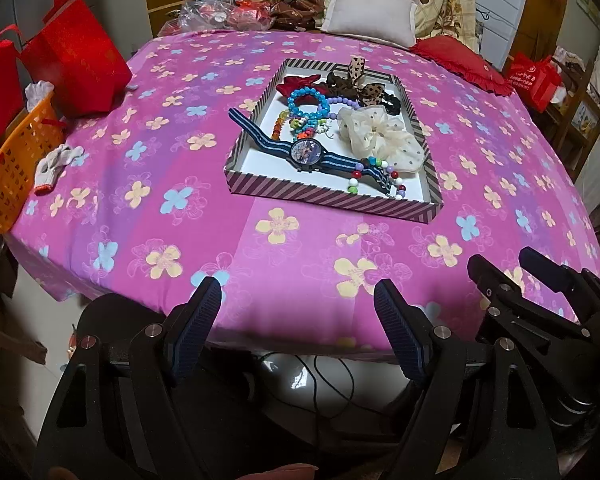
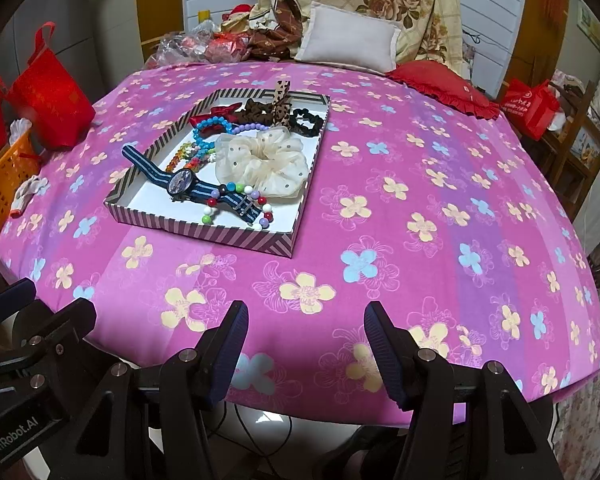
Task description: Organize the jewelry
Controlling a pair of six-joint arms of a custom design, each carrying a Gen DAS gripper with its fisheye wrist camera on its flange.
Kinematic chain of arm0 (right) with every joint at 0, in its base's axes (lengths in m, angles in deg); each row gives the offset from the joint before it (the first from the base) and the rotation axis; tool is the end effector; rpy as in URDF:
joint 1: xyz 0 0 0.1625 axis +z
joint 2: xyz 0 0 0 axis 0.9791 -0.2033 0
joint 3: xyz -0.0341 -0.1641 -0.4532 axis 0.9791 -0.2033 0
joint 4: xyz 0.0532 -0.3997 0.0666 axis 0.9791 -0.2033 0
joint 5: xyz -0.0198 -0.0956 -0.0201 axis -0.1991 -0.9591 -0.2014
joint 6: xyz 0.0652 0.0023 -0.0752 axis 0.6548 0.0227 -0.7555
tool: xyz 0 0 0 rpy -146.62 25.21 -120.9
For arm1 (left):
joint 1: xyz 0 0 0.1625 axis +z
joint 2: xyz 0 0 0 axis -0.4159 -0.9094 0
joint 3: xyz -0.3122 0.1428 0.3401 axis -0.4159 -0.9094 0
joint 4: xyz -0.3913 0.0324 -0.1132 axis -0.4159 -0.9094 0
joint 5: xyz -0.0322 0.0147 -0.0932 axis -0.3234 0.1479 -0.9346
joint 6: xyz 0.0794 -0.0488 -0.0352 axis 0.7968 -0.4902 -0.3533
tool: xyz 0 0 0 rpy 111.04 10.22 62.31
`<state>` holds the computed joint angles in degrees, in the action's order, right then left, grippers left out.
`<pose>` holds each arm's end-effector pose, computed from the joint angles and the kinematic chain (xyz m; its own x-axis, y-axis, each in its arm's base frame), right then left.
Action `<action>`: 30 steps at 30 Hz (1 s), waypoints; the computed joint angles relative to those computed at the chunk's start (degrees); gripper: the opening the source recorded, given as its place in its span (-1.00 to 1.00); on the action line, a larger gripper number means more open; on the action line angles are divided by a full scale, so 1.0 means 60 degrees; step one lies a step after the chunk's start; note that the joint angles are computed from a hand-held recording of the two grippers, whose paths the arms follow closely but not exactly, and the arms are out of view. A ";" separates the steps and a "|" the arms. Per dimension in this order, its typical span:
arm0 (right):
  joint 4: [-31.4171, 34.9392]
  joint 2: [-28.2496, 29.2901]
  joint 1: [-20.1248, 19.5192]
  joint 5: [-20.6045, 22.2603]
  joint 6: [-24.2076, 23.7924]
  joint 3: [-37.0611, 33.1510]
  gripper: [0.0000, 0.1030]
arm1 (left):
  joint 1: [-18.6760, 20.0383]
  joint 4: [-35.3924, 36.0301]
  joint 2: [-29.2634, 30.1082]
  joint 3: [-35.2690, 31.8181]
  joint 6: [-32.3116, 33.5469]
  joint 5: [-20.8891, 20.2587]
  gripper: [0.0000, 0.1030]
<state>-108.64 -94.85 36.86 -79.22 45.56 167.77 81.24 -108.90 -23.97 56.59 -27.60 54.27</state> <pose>0.3754 -0.6359 -0.0056 -0.6058 -0.3909 0.6929 -0.6597 0.7337 -0.1629 -0.1075 -0.5643 0.2824 -0.6981 -0.3443 -0.6278 0.1665 0.7747 -0.6100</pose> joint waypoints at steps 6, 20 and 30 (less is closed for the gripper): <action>0.0002 0.0015 -0.0016 0.0001 -0.0027 0.0008 0.13 | 0.0003 -0.0033 -0.0005 0.0019 0.0003 -0.0040 0.54; 0.0071 0.0034 -0.0036 0.0008 -0.0037 -0.0012 0.13 | 0.0092 0.0004 0.0023 -0.0053 -0.0029 -0.0249 0.54; 0.0046 0.0050 -0.0055 0.0052 -0.0131 0.0013 0.13 | 0.0173 0.0133 0.0042 -0.0115 -0.0109 -0.0335 0.54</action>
<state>-108.36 -94.54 36.53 -78.91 44.77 167.84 82.28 -108.10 -23.72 55.90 -28.25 52.26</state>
